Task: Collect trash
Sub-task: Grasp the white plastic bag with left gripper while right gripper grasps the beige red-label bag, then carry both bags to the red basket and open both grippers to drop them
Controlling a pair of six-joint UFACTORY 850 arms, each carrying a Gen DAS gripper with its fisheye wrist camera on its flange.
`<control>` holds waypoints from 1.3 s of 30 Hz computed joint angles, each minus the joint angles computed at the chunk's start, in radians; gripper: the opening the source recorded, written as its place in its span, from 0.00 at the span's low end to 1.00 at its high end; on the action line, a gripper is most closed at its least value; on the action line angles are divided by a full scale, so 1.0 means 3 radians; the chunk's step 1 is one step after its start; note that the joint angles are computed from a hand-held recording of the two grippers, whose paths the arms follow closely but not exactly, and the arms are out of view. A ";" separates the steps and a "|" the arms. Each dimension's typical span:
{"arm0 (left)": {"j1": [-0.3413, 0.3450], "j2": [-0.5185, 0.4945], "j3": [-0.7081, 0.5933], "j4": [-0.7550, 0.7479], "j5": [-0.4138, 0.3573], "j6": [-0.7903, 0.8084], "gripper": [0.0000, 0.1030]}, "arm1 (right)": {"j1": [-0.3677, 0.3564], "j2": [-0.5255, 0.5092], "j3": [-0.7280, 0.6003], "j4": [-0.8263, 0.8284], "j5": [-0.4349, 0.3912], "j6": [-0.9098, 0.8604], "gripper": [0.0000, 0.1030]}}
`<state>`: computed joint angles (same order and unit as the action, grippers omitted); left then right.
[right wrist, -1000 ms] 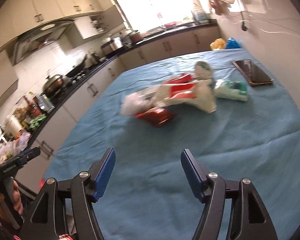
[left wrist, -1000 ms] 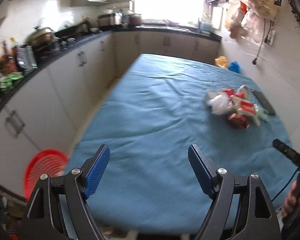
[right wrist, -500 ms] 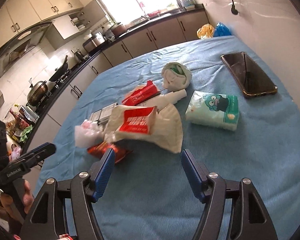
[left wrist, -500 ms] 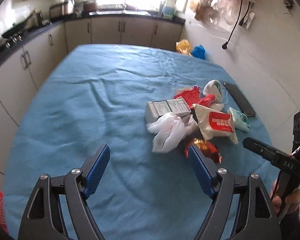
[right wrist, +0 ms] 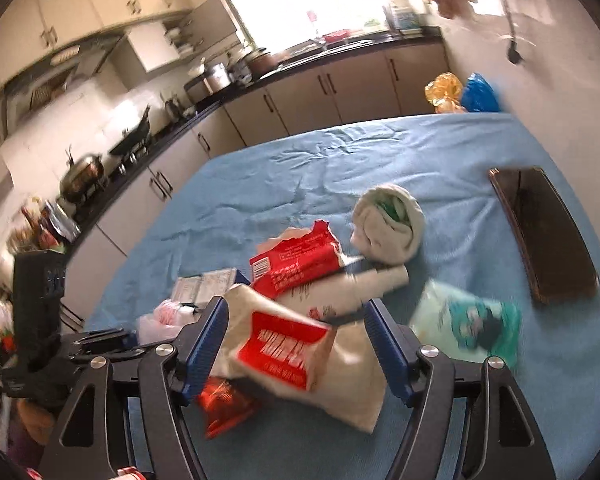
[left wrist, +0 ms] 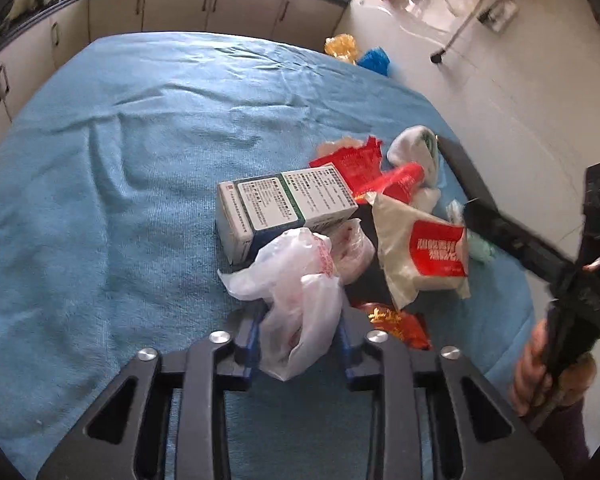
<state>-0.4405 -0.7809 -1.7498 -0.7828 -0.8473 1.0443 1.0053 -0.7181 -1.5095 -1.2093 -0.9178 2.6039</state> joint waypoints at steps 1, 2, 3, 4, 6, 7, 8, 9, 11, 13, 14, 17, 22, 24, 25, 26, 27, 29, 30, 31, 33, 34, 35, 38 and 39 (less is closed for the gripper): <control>0.0008 0.0028 0.0035 -0.0013 0.0030 -0.0001 0.24 | -0.0027 0.0002 0.0009 -0.0008 0.0077 -0.0039 0.72; 0.0027 0.0083 0.0104 -0.0050 0.0066 0.0036 0.24 | -0.0062 0.0007 0.0023 -0.0002 0.0201 -0.0088 0.67; 0.0045 0.0123 0.0148 -0.0076 0.0077 0.0067 0.24 | -0.0081 0.0009 0.0036 0.0000 0.0293 -0.0103 0.63; 0.0066 0.0169 0.0201 -0.0098 0.0094 0.0096 0.24 | -0.0098 0.0012 0.0049 0.0001 0.0416 -0.0117 0.51; 0.0125 0.0298 0.0346 -0.0111 0.0162 0.0147 0.24 | -0.0093 -0.0002 0.0042 0.0066 0.0534 -0.0184 0.42; 0.0149 0.0353 0.0407 -0.0105 0.0186 0.0167 0.24 | -0.0078 -0.0006 0.0035 0.0092 0.0530 -0.0212 0.38; 0.0193 0.0431 0.0499 -0.0096 0.0197 0.0201 0.24 | -0.0057 0.0017 0.0064 0.0035 0.0621 -0.0141 0.33; 0.0225 0.0485 0.0561 -0.0096 0.0202 0.0232 0.24 | -0.0043 0.0039 0.0097 -0.0025 0.0685 -0.0063 0.32; 0.0305 0.0604 0.0705 -0.0115 0.0217 0.0324 0.24 | -0.0003 0.0086 0.0171 -0.0209 0.0864 0.0163 0.33; 0.0393 0.0661 0.0787 -0.0151 0.0192 0.0383 0.24 | 0.0030 0.0120 0.0223 -0.0379 0.1004 0.0317 0.35; 0.0440 0.0691 0.0835 -0.0175 0.0189 0.0393 0.24 | 0.0051 0.0102 0.0182 -0.0288 0.0949 0.0207 0.48; 0.0523 0.0771 0.0955 -0.0208 0.0298 0.0409 0.24 | 0.0124 -0.0050 -0.0133 0.0303 0.0305 -0.0514 0.86; 0.0636 0.0893 0.1119 -0.0350 0.0384 0.0577 0.24 | 0.0026 -0.0201 -0.0380 0.0545 0.0212 -0.1032 0.86; 0.0664 0.0958 0.1201 -0.0403 0.0463 0.0674 0.24 | -0.0029 -0.0290 -0.0498 0.0686 0.0272 -0.1325 0.86; 0.0674 0.0977 0.1227 -0.0424 0.0486 0.0702 0.24 | -0.0049 -0.0315 -0.0520 0.0738 0.0322 -0.1432 0.85; 0.0696 0.1000 0.1256 -0.0460 0.0496 0.0755 0.24 | -0.0073 -0.0347 -0.0564 0.0815 0.0358 -0.1540 0.80; 0.0709 0.1014 0.1275 -0.0489 0.0501 0.0792 0.24 | -0.0097 -0.0381 -0.0611 0.0889 0.0396 -0.1629 0.76; 0.0742 0.1047 0.1314 -0.0547 0.0527 0.0866 0.24 | -0.0103 -0.0407 -0.0643 0.0967 0.0460 -0.1678 0.59; 0.0753 0.1062 0.1335 -0.0580 0.0551 0.0897 0.24 | -0.0096 -0.0420 -0.0664 0.0943 0.0474 -0.1627 0.56; 0.0770 0.1075 0.1355 -0.0615 0.0569 0.0930 0.24 | -0.0069 -0.0425 -0.0674 0.0901 0.0441 -0.1531 0.46; 0.0807 0.1107 0.1400 -0.0689 0.0612 0.0975 0.24 | -0.0021 -0.0387 -0.0617 0.0758 0.0493 -0.1266 0.31; 0.0825 0.1116 0.1415 -0.0721 0.0627 0.0982 0.24 | 0.0009 -0.0389 -0.0631 0.0730 0.0452 -0.1196 0.29; 0.0841 0.1128 0.1437 -0.0759 0.0643 0.0999 0.24 | 0.0045 -0.0413 -0.0692 0.0765 0.0359 -0.1210 0.27; 0.0878 0.1175 0.1505 -0.0859 0.0724 0.1079 0.24 | 0.0140 -0.0515 -0.0934 0.0883 0.0013 -0.1336 0.26; 0.0891 0.1200 0.1538 -0.0906 0.0764 0.1137 0.24 | 0.0158 -0.0546 -0.1009 0.0921 -0.0090 -0.1382 0.26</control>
<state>-0.1732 -0.4208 -1.2885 -1.0545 -0.6180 1.3854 1.0526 -0.8818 -1.8123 -0.9328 -0.9449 2.1894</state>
